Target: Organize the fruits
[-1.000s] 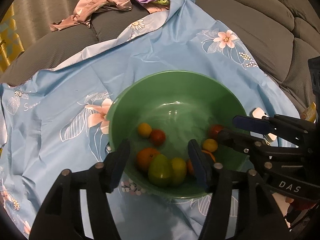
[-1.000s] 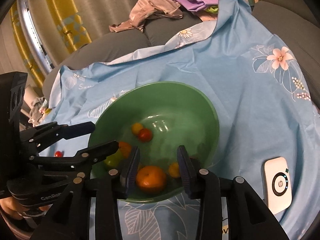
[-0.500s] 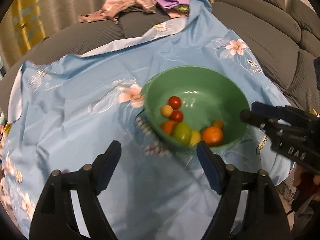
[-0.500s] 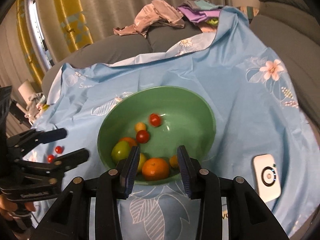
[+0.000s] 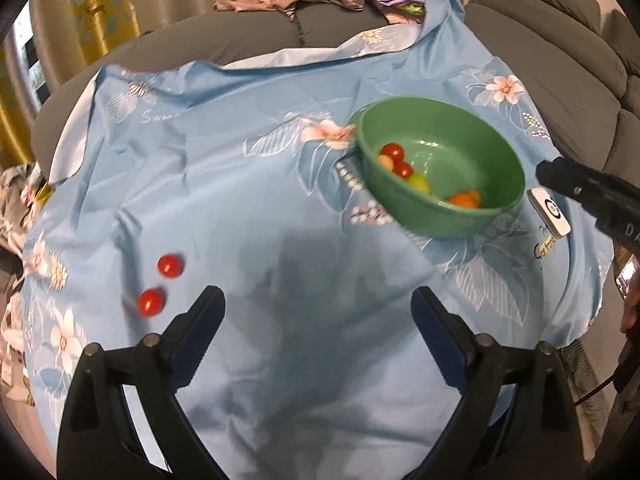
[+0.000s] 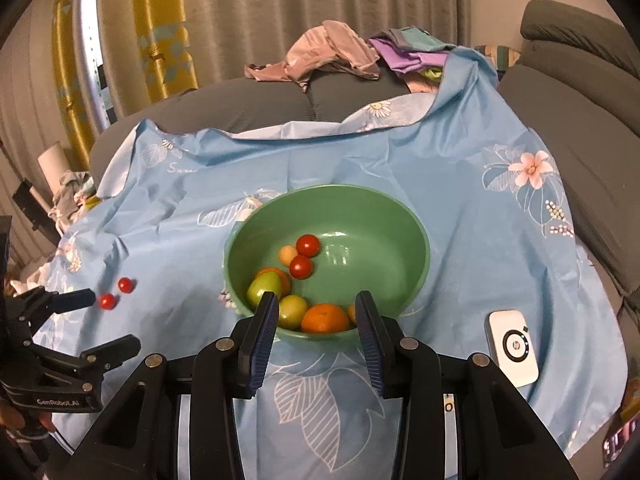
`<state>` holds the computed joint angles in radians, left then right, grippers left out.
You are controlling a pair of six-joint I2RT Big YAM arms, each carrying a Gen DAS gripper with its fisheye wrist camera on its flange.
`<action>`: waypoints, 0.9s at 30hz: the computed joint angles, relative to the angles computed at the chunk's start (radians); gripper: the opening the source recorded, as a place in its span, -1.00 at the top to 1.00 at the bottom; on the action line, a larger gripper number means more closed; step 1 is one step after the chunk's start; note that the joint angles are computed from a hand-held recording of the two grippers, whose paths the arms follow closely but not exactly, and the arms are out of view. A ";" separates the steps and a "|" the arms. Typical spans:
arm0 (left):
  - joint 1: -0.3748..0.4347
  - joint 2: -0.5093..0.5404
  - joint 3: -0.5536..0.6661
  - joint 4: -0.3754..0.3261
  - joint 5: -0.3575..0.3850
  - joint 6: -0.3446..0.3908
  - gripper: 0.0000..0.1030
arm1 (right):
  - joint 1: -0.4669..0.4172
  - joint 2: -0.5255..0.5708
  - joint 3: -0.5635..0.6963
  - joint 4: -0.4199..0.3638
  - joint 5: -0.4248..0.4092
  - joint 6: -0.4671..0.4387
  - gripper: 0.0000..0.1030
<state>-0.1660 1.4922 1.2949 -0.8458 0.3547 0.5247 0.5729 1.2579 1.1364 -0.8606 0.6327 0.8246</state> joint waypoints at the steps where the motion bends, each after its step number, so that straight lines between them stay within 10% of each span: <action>1: 0.007 -0.001 -0.003 -0.003 0.000 -0.001 -0.83 | 0.004 0.002 0.004 -0.001 0.001 -0.001 0.22; 27: 0.228 0.029 -0.008 -0.028 0.042 -0.017 -0.83 | 0.093 0.160 0.168 0.023 -0.014 -0.129 0.08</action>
<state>0.0619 1.5215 1.2872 -0.8736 0.3963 0.5081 0.6654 1.4183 1.3043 -0.8374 0.6187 0.6954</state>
